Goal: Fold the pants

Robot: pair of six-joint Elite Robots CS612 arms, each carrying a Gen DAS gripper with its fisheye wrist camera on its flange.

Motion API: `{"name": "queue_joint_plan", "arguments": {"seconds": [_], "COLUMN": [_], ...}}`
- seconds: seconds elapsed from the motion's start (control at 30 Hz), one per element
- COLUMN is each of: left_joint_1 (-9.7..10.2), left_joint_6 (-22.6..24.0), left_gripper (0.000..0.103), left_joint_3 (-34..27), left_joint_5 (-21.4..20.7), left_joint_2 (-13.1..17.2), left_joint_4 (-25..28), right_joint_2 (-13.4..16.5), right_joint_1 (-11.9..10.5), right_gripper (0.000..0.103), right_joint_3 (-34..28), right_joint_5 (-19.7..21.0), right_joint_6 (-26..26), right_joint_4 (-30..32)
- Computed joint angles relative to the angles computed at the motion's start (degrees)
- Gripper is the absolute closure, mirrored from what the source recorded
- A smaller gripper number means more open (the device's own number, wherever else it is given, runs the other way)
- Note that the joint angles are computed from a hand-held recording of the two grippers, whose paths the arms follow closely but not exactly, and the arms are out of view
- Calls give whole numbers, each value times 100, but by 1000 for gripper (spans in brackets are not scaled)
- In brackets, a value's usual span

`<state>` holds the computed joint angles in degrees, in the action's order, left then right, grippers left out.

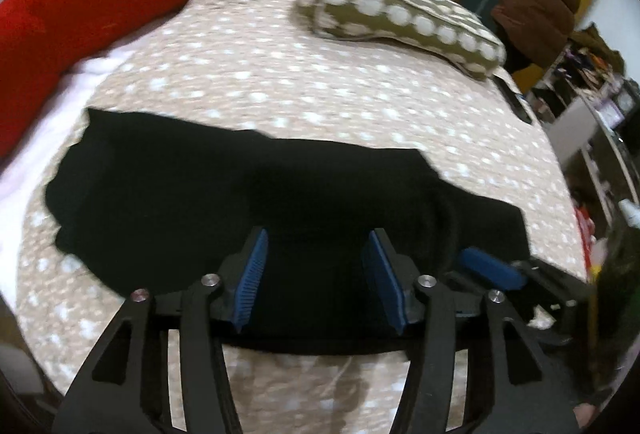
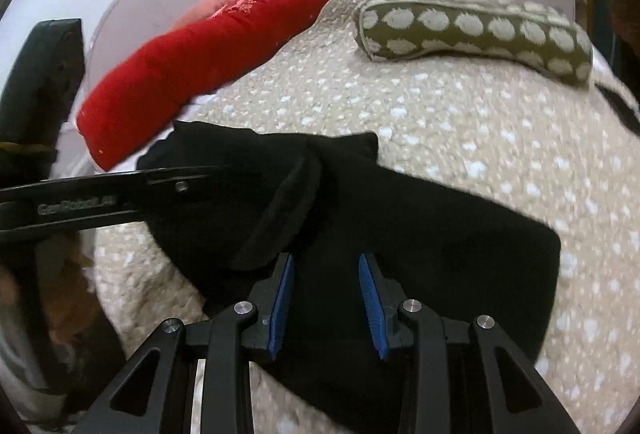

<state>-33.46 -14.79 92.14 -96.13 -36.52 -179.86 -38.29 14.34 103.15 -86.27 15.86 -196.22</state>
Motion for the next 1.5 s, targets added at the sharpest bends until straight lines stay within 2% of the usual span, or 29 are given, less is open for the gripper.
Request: {"name": "queue_joint_plan", "arguments": {"seconds": [0.13, 0.3, 0.5, 0.67, 0.73, 0.93, 1.17, 1.3, 1.37, 1.43, 1.5], "left_joint_1": [107, 189, 268, 382, 400, 467, 589, 654, 681, 722, 745], "left_joint_6": [-188, -338, -508, -753, -833, -950, -1212, -1366, -1437, -1544, -1643], "left_gripper": [51, 51, 51, 51, 51, 51, 51, 51, 48, 42, 41], "left_joint_3": [44, 100, 132, 163, 187, 374, 640, 712, 714, 722, 722], "left_joint_5": [73, 64, 36, -318, -334, -269, -65, -26, -50, -122, -184], "left_joint_2": [-4, -10, -12, 11, 10, -73, -206, -212, -196, -174, -159], "left_joint_4": [-48, -109, -149, -316, -366, -526, -687, -737, -744, -807, -847], "right_joint_2": [-40, 84, 167, 92, 71, 141, 215, 253, 264, 289, 328], "right_joint_1": [10, 26, 213, 190, 214, 349, 412, 431, 434, 444, 458], "right_gripper": [70, 70, 65, 65, 65, 65, 65, 65, 65, 65, 65], "right_joint_3": [-46, -321, -620, -592, -638, -1044, -1510, -1690, -1750, -1824, -1914], "right_joint_5": [113, 163, -362, -235, -242, -438, -254, -346, -346, -356, -392], "right_joint_6": [-140, -167, -699, -644, -770, -1258, -1996, -2273, -2384, -2492, -2586], "right_joint_4": [-163, 265, 572, 574, 646, 1435, 2660, 2991, 3087, 3190, 3299]}}
